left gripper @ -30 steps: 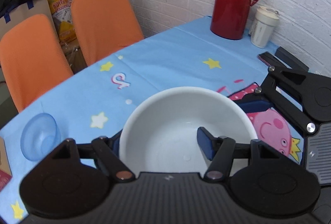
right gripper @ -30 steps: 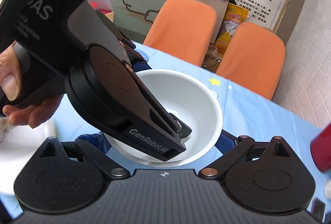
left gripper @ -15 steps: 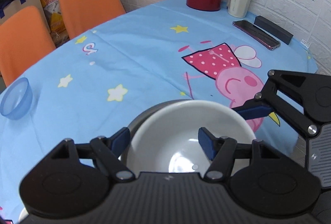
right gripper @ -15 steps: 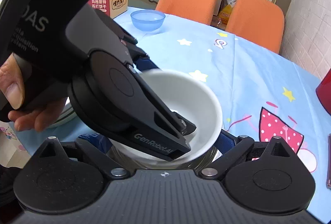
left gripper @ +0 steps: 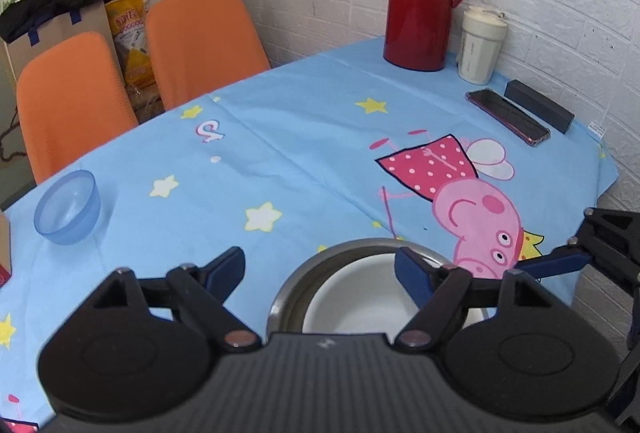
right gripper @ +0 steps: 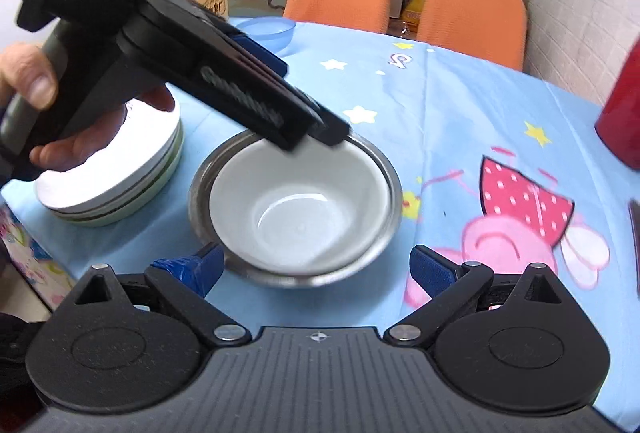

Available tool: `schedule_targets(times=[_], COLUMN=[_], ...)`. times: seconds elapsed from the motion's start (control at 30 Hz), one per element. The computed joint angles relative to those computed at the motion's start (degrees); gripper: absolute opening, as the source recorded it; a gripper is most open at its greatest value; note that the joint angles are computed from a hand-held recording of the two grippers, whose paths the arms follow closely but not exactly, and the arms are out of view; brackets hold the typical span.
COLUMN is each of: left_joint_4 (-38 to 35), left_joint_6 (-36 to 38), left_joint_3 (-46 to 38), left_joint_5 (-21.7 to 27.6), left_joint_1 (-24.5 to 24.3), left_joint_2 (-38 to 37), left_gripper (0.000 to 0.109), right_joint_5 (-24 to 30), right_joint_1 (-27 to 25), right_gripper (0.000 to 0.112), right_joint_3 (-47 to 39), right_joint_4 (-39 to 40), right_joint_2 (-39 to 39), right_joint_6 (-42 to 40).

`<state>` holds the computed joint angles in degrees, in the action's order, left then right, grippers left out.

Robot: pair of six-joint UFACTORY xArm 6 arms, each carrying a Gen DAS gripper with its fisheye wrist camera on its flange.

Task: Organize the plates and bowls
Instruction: 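Lower the white bowl into the steel bowl and open the left gripper, then grasp the rim of the clear blue bowl with the left gripper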

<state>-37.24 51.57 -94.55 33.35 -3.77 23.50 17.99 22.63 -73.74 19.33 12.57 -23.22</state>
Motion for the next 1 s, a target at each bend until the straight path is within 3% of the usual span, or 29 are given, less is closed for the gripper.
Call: schedule_targets(times=[0.13,0.37,0.47,0.57,0.63,0.83,1.0], left_joint_4=[-1.81,-1.64,1.91,4.76,5.54,9.01,11.28], left_joint_6=[-0.63,-2.41,-5.26,-7.82,-8.63,-10.50,-13.26], left_joint_3=[1.31,8.30,10.93,11.40,10.65,5.18,-3.62], left_joint_5=[0.59,-2.43,-5.06,-6.04,-5.79,-6.22,-3.20], left_joint_1=[0.87,3.41,4.72,6.44,7.71,10.75,13.08], left_joint_2=[-1.30,-5.70,-6.89,-7.06,-6.79,-3.39,3.05], left_gripper=[0.078,0.079,0.080,0.080,0.080,0.081,0.081], right_joint_5=[-6.50,-11.94,-13.15,-10.97,-8.98,-4.03,2.87], right_joint_1=[0.20,1.57,3.13,3.92,3.72,2.82,2.86], right_gripper=[0.087,0.088,0.088,0.088,0.088,0.088,0.088], right_joint_3=[6.16,8.30,7.10,4.15,1.86,-10.38,-28.90], right_joint_4=[6.70,15.10,25.06,32.59,30.00,9.83,4.89], right_joint_2=[-4.15,-4.69,-3.78,-2.30,-0.99,6.08,17.21], right_joint_6=[0.97,0.88,-5.18,-11.25,-9.38,2.07,2.37])
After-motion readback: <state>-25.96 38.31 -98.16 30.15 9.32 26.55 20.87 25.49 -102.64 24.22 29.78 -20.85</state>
